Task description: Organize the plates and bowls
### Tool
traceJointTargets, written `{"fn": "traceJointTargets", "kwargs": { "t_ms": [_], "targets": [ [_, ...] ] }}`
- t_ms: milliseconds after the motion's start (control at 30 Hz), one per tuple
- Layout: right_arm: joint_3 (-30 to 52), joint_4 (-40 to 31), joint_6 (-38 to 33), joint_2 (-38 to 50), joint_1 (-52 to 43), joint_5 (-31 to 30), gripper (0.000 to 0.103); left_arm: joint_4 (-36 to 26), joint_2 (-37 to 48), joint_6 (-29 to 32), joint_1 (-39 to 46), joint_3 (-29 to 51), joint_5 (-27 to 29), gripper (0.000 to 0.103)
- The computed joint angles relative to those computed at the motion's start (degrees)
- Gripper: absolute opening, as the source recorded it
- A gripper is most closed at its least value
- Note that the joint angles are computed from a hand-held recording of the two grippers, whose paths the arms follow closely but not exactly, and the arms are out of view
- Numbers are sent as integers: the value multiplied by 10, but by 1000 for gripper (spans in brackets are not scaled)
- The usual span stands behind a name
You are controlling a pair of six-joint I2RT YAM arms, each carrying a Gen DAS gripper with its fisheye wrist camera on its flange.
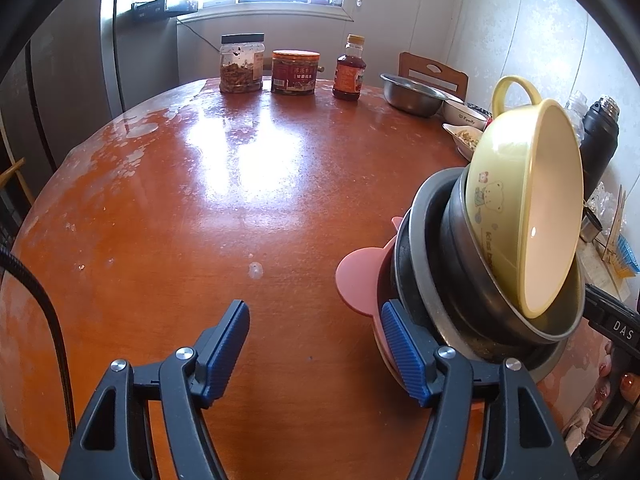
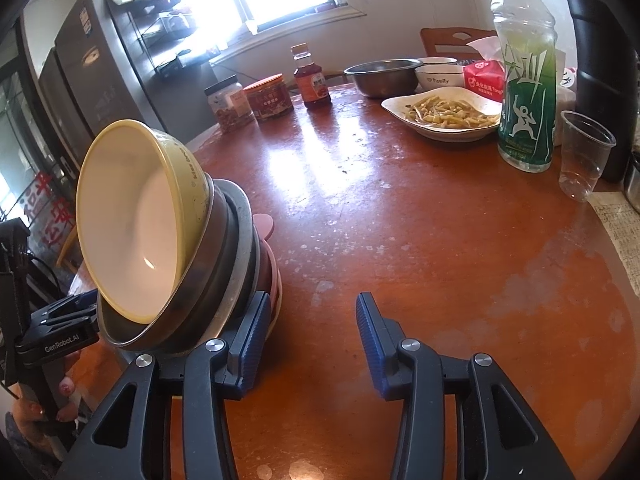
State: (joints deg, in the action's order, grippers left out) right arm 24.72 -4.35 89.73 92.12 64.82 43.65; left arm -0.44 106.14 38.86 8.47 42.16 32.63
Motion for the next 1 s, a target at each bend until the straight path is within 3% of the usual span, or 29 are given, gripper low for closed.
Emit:
{"fn": "traceJointTargets", "kwargs": {
  "t_ms": [500,567,1000],
  "targets": [
    [1,-36,39,-12,11,22,52,4,-9,-17,23,6,9,69],
    [0,-47,53,-19,17,32,56,1,-11,-15,25,6,12,69],
    [16,-48,34,-9,13,34,58,2,-18,-7,18,-7,13,69]
  ]
}}
